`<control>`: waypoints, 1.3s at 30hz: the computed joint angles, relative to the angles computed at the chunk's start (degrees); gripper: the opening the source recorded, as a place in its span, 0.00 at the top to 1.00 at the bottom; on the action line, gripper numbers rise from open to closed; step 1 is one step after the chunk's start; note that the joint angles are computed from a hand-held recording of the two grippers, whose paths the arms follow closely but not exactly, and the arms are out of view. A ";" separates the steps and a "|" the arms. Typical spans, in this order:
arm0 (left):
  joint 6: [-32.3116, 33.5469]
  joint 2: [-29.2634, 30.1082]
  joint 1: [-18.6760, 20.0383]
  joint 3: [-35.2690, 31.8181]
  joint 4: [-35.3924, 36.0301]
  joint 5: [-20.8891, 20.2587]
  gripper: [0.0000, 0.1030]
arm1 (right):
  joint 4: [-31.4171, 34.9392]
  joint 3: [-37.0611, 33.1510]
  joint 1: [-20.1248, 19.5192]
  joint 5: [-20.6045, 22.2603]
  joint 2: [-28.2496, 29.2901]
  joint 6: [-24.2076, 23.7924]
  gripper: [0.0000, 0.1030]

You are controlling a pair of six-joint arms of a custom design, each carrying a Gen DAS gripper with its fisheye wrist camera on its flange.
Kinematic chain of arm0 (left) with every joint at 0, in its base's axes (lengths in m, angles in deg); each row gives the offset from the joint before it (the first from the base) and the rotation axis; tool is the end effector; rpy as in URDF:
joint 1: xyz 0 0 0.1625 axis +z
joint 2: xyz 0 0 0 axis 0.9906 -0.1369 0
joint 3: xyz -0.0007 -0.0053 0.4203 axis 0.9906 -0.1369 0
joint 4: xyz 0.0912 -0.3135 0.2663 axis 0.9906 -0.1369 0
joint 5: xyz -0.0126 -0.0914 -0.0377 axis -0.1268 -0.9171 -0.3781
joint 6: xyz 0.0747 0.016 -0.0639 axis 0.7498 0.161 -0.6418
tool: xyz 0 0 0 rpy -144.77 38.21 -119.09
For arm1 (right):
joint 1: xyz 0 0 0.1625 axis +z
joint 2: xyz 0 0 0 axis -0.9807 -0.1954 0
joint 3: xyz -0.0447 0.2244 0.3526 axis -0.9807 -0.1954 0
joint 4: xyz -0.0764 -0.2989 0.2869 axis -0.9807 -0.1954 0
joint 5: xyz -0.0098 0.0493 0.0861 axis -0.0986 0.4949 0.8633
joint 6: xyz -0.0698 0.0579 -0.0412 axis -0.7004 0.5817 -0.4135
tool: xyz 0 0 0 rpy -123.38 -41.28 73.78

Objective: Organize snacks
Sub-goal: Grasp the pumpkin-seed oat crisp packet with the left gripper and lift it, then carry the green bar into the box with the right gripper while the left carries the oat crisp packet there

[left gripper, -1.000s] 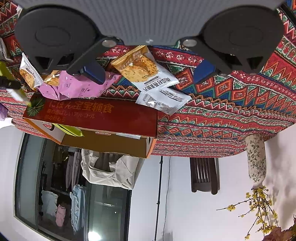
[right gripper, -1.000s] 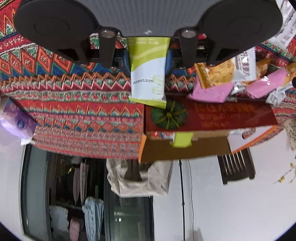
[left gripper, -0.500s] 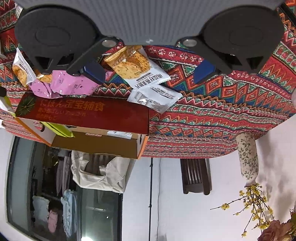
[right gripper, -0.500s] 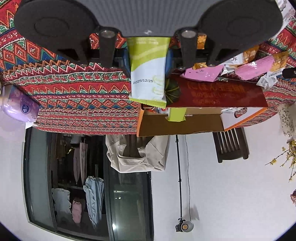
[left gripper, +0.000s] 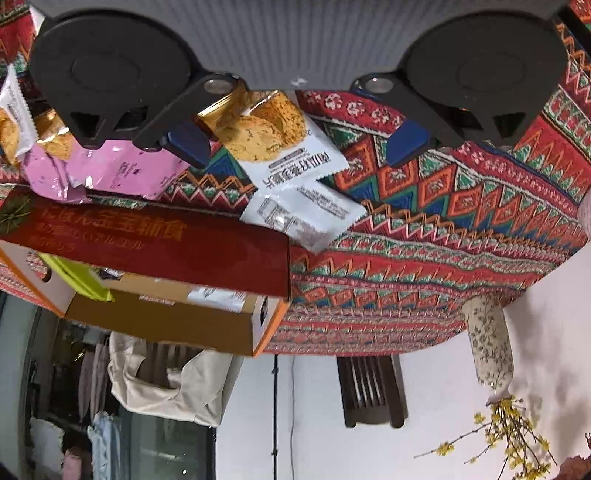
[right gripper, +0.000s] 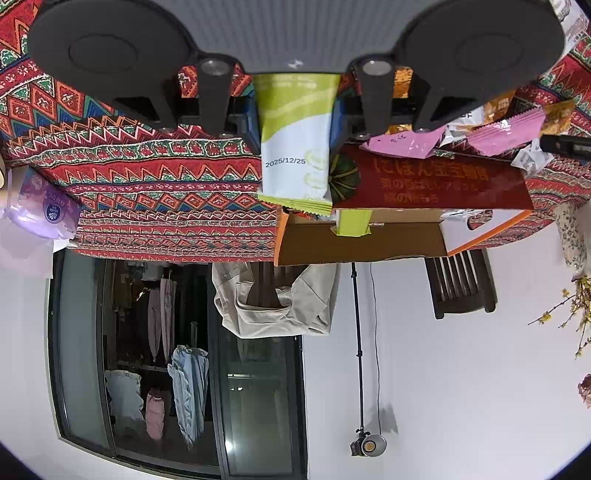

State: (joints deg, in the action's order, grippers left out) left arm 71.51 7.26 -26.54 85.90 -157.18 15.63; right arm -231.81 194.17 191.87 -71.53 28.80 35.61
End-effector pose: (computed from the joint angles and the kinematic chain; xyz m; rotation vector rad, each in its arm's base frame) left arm -0.0513 -0.4662 0.2978 0.2625 2.0753 -1.0564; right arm 0.2603 -0.4209 0.0252 0.5037 -2.0884 1.3883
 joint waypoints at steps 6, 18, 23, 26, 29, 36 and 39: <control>-1.82 2.01 1.01 -1.42 0.99 1.75 0.00 | 0.18 0.15 -0.03 0.16 -0.11 -0.07 0.65; -5.23 2.06 2.20 -1.94 3.21 2.24 0.00 | 0.08 0.00 -0.03 0.26 0.07 -0.16 0.65; -6.72 0.74 1.92 -1.33 4.70 1.42 0.06 | -0.13 -0.09 -0.01 0.36 0.14 -0.42 0.65; -5.65 0.64 1.47 -0.68 2.60 1.65 0.24 | -0.04 -0.25 0.08 0.24 0.23 -0.73 0.65; -4.69 0.39 1.20 -0.10 0.43 1.48 0.40 | -0.28 -0.17 0.16 0.37 0.22 -0.97 0.65; -2.41 -0.82 1.16 0.96 -1.83 -1.46 0.56 | -0.35 -0.09 0.15 0.54 0.30 -1.17 0.65; -0.36 -0.75 0.72 1.50 -4.06 -2.01 0.57 | -0.41 -0.01 0.08 0.73 0.31 -1.34 0.65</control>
State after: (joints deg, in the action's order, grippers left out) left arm 71.16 6.50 -25.82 87.41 -161.23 13.62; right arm -232.22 194.16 191.95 -70.80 29.11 34.27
